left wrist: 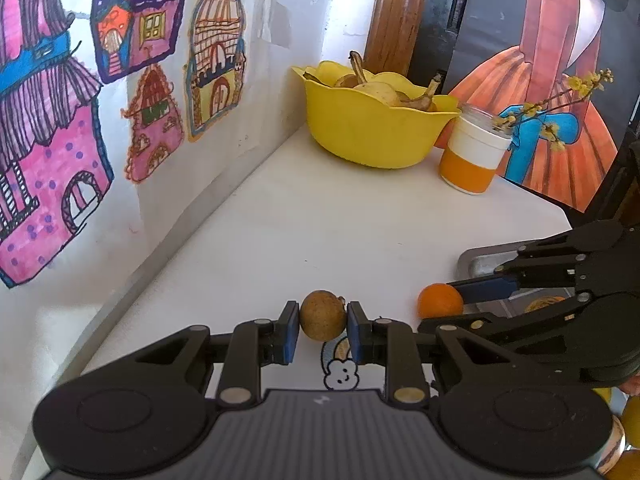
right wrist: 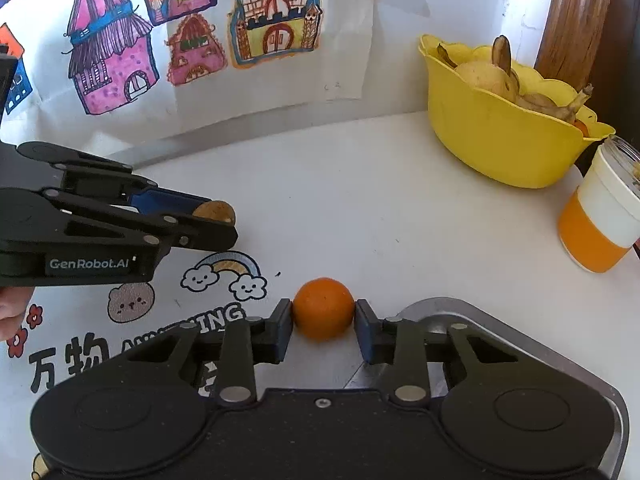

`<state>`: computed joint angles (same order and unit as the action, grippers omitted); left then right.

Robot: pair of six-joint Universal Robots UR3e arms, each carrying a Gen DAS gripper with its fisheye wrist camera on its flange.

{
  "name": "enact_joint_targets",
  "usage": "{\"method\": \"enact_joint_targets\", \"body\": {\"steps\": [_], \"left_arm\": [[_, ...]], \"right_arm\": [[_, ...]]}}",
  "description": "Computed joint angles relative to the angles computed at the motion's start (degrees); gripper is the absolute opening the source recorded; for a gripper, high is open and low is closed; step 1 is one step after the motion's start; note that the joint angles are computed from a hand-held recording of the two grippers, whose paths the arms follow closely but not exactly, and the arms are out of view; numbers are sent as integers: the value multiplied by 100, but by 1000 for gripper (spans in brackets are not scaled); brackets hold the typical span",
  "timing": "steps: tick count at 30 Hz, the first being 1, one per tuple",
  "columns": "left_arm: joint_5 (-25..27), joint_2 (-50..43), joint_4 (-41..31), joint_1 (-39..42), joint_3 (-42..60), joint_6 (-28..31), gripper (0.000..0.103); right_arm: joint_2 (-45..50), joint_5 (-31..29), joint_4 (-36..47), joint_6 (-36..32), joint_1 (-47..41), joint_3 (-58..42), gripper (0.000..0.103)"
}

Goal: Organize fruits
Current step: 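Carry the kiwi and orange over the metal tray and open both tools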

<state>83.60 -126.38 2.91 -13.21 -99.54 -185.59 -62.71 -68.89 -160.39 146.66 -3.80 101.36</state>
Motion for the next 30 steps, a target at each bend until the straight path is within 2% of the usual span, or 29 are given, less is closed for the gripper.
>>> {"method": "enact_joint_targets", "body": {"steps": [4,8,14,20,24,30], "left_arm": [[18,78,-39,-88,24,1,27],[34,199,-62,-242,32,-65,27],[62,349,-212,-627,177,-124,27],[106,229,-352,-1105,595,-295,27],[164,23,-545,-1447,1023,-373,27],[179,-344,-940,-1860,1726,-422,28]], "right_arm": [[-490,273,-238,53,-218,565,35],[-1367,585,-364,-36,-632,1413,35],[-2798,1007,-56,-465,-1566,2536,35],[-4198,1423,728,-1184,-2726,3431,35],[-5063,1814,1576,-1897,-3692,3924,35],[-5945,2066,2771,-3007,-4785,4419,35]]}}
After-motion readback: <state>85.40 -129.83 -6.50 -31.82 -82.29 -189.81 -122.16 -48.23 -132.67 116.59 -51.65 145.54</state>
